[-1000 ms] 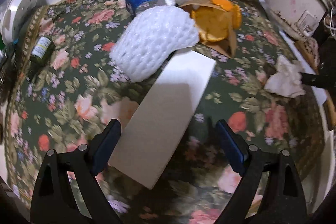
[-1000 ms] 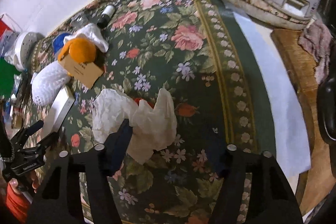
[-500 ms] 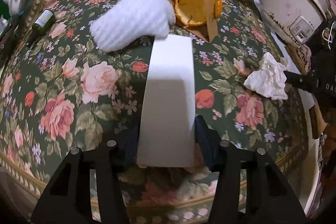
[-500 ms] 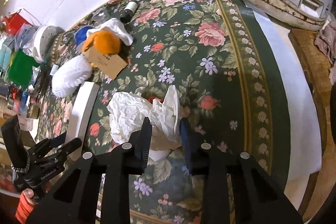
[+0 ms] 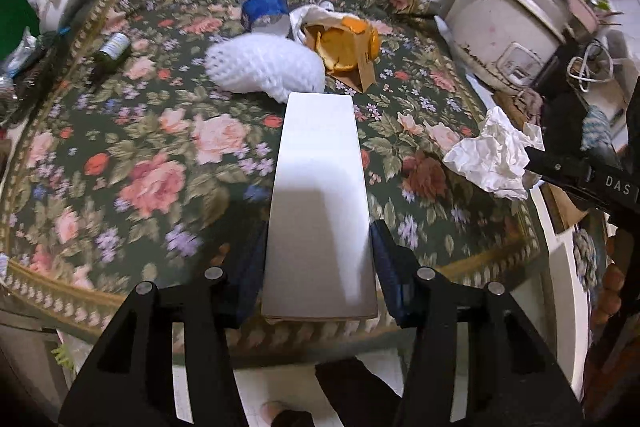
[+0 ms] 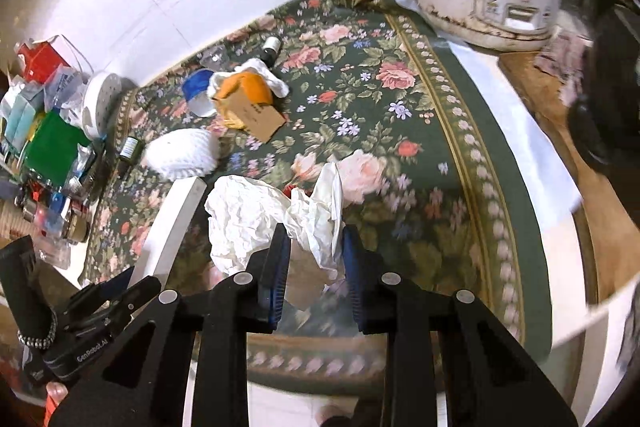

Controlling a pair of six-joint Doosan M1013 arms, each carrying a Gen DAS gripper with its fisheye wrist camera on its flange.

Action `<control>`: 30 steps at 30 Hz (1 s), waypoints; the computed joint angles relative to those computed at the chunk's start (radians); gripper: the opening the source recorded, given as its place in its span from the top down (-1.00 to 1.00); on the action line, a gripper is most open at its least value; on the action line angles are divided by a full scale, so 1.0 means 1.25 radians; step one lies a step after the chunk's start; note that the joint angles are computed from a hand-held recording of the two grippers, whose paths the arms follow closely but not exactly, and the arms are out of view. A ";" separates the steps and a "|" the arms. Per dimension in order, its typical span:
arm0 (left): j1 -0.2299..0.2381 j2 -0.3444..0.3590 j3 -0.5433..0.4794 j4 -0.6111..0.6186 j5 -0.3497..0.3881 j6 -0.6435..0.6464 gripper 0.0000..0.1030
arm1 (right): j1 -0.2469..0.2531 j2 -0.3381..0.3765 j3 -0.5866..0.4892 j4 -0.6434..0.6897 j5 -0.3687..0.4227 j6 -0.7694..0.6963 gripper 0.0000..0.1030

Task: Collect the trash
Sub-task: 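Carry the strip and tissue down toward the white floor bucket with both tools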

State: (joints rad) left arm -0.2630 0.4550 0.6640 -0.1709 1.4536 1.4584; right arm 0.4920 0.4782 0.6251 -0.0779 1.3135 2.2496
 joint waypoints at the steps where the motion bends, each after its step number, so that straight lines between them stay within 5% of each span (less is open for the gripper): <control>1: 0.007 -0.019 0.026 -0.006 -0.015 0.009 0.03 | 0.013 -0.009 0.012 -0.019 -0.010 0.016 0.53; 10: 0.066 -0.158 0.203 -0.032 -0.095 0.089 0.03 | 0.107 -0.061 0.098 -0.133 -0.070 0.132 0.53; 16: 0.089 -0.225 0.284 -0.027 -0.096 0.127 0.03 | 0.145 -0.077 0.129 -0.154 -0.062 0.161 0.53; 23: 0.083 -0.282 0.371 -0.030 -0.090 0.114 0.03 | 0.165 -0.106 0.200 -0.135 -0.066 0.162 0.53; 30: 0.037 -0.306 0.452 -0.003 -0.088 0.048 0.03 | 0.159 -0.143 0.294 -0.098 -0.083 0.133 0.53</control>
